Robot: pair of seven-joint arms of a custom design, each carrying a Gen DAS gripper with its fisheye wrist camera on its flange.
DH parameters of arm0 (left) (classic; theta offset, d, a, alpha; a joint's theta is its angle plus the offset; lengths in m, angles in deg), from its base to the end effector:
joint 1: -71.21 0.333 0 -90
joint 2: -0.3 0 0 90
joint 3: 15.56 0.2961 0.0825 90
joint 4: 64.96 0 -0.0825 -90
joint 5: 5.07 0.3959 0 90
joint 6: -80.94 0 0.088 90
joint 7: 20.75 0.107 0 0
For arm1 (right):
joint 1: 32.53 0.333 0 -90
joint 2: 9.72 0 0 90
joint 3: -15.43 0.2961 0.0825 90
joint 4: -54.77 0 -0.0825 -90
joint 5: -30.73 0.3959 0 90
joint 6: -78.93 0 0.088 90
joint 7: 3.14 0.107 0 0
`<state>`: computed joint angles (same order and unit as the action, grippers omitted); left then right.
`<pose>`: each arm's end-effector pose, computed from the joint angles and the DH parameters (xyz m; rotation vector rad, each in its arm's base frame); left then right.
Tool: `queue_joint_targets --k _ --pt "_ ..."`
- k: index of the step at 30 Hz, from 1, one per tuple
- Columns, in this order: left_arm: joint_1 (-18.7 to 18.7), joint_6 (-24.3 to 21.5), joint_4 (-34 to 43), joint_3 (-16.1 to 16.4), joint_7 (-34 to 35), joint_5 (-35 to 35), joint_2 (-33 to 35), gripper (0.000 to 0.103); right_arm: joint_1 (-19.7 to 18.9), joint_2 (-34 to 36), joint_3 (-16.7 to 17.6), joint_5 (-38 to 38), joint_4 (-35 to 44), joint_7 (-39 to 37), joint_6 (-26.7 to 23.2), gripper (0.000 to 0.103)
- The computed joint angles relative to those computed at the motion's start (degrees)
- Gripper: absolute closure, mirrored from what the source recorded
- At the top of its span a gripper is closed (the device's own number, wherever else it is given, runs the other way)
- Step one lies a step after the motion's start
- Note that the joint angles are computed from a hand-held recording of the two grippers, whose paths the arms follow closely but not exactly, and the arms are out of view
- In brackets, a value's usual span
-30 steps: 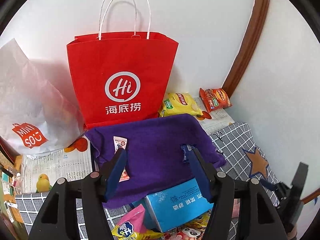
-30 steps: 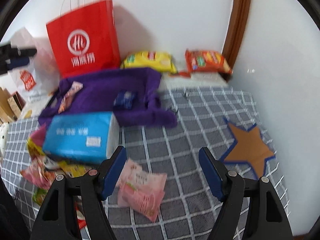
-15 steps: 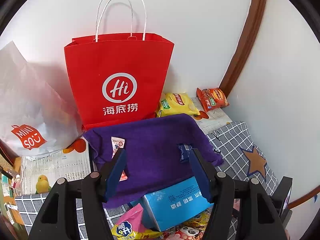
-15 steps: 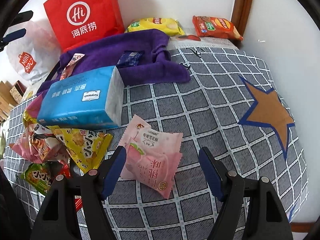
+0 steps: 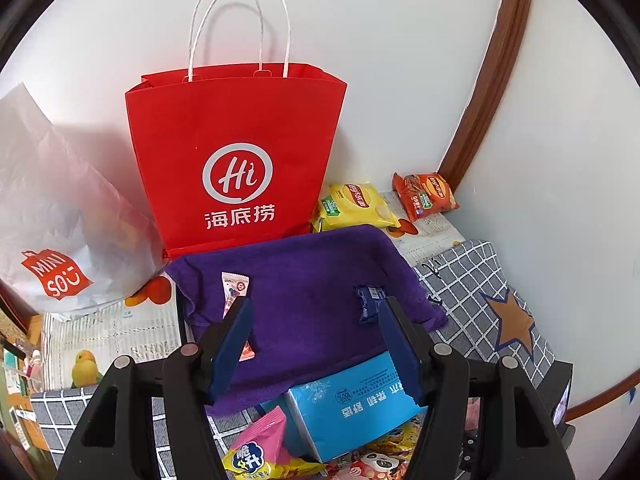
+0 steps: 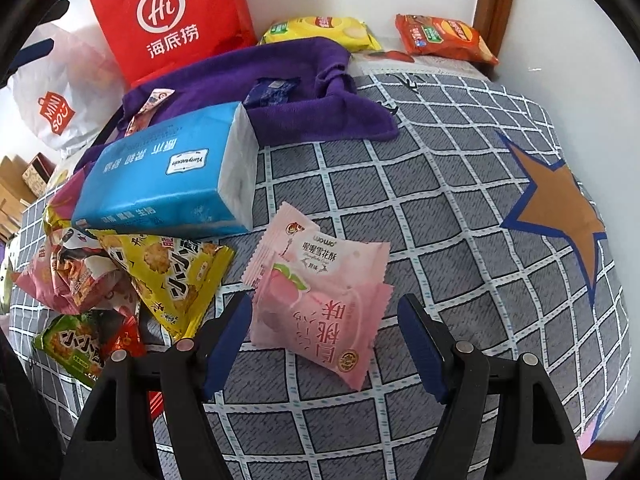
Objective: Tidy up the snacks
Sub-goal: 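Withdraw both tools from the towel back over the bed, then close the right tool on the pink peach candy pack and lift it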
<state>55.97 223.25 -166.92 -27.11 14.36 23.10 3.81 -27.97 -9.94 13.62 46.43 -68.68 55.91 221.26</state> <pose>0.5702 -0.2867 0.5648 -1.9971 1.6286 -0.8104 0.5752 0.0265 0.4090 -2.3224 1.5415 -0.2543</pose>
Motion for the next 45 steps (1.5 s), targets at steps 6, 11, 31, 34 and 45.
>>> queue_joint_targets --k 6,11,31,34,45 --pt "-0.03 0.00 0.05 0.03 0.15 -0.05 0.08 0.040 0.01 0.58 0.14 -0.26 0.25 0.53 -0.18 0.028" --pt "-0.08 0.03 -0.02 0.06 0.53 -0.13 0.23 0.040 -0.05 1.26 0.35 -0.48 0.64 0.86 -0.29 0.028" --pt "-0.23 -0.61 0.41 0.33 1.84 -0.58 0.96 0.040 -0.31 2.35 0.95 -0.32 0.58 1.42 0.93 0.032" --pt "-0.31 -0.70 0.48 0.37 1.64 -0.45 1.00 0.040 -0.38 2.31 0.87 -0.01 0.64 1.26 0.83 0.034" --pt "-0.46 -0.99 0.74 0.42 1.65 -0.40 1.14 0.040 -0.44 2.09 0.74 0.35 0.54 1.10 0.67 0.038"
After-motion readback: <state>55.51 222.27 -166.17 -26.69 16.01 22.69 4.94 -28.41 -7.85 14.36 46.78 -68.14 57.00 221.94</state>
